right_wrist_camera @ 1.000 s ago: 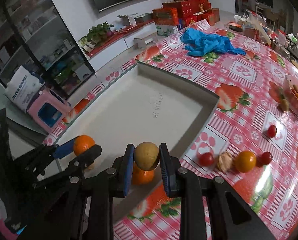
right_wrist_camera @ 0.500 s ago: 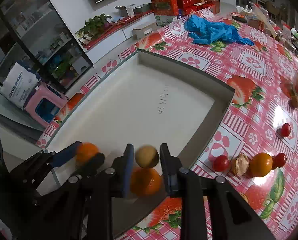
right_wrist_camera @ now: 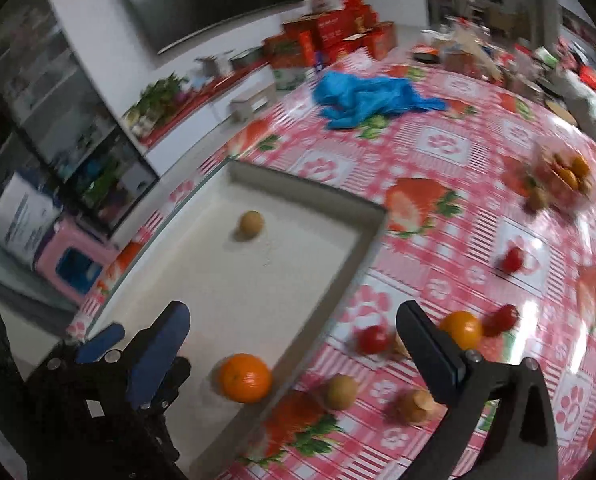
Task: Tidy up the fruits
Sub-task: 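Lift both open tools away from the tray back over the tablecloth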
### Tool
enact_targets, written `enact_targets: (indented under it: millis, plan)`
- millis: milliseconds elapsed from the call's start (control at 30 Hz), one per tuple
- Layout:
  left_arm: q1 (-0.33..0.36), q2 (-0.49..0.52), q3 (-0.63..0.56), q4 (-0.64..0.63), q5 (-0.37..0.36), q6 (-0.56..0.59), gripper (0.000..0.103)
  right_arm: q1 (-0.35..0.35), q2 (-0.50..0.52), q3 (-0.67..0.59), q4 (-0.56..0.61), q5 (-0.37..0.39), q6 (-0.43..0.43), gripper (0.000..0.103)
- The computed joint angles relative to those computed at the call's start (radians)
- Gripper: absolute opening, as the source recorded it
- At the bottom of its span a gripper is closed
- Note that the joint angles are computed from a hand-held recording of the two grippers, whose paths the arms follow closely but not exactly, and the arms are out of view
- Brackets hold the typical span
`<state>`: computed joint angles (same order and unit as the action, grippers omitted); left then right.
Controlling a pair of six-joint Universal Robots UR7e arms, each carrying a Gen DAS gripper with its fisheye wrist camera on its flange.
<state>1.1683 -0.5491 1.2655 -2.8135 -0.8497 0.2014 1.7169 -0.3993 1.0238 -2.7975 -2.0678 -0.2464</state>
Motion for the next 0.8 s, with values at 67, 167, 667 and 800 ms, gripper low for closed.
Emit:
enact_targets:
  millis: [67,167,667,800]
  plan:
    - [-0.004,-0.001,0.006,0.005,-0.004,-0.004,0.085,-0.013,-0.032,0.038,-0.013,0.014,0.022,0.103]
    - [-0.013,-0.005,0.018,0.007,-0.011,0.0,0.085,-0.03,-0.078,0.104,-0.058,0.003,0.036,0.103]
    - [-0.101,0.002,0.097,0.048,-0.104,0.041,0.085,-0.125,-0.27,0.436,-0.284,-0.157,0.026,0.103]
    - [-0.119,0.015,0.112,0.068,-0.115,0.034,0.085,-0.145,-0.289,0.503,-0.36,-0.209,-0.04,0.103]
